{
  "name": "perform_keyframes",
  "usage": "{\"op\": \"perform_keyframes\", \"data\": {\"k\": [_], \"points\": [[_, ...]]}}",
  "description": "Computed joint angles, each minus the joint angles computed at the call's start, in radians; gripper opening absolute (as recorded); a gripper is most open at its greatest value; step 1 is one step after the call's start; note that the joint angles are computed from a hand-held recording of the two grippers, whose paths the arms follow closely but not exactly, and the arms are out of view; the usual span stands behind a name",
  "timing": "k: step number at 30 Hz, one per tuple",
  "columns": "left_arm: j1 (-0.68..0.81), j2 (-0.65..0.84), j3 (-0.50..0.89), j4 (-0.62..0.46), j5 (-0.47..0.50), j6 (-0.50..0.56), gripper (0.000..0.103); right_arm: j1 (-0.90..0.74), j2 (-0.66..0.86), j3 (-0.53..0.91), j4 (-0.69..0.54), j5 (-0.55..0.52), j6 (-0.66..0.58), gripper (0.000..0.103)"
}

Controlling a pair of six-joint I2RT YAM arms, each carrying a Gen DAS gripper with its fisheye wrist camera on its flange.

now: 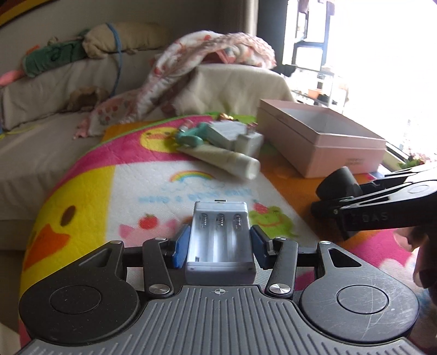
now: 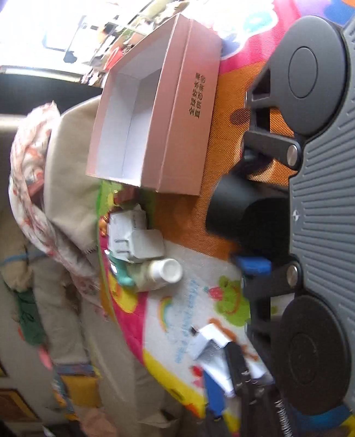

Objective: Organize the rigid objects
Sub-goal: 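Lower charger and black nozzle into the pink box with both tools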

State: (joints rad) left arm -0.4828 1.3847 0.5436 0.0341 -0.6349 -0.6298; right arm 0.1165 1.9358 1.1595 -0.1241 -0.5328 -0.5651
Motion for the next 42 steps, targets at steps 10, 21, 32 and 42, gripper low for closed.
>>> {"op": "perform_keyframes", "data": {"k": [10,21,32,42], "points": [[-0.058,0.032,0.225,0.026,0.129,0.180,0.053,-0.289,-0.046,0.108,-0.190,-0.268,-0.224,0.050],[0.222,0.530,1.100,-0.146,0.356,0.273,0.052,-0.160,0.112,0.438,0.252,-0.181,0.189,0.075],[0.196,0.447,0.670,0.107,0.273,0.235,0.051,-0.226,0.132,0.199,0.246,-0.203,0.193,0.087],[0.179,0.179,0.289,0.021,0.024,0.064,0.051,-0.186,0.116,0.031,0.248,-0.189,0.088,0.087]]}}
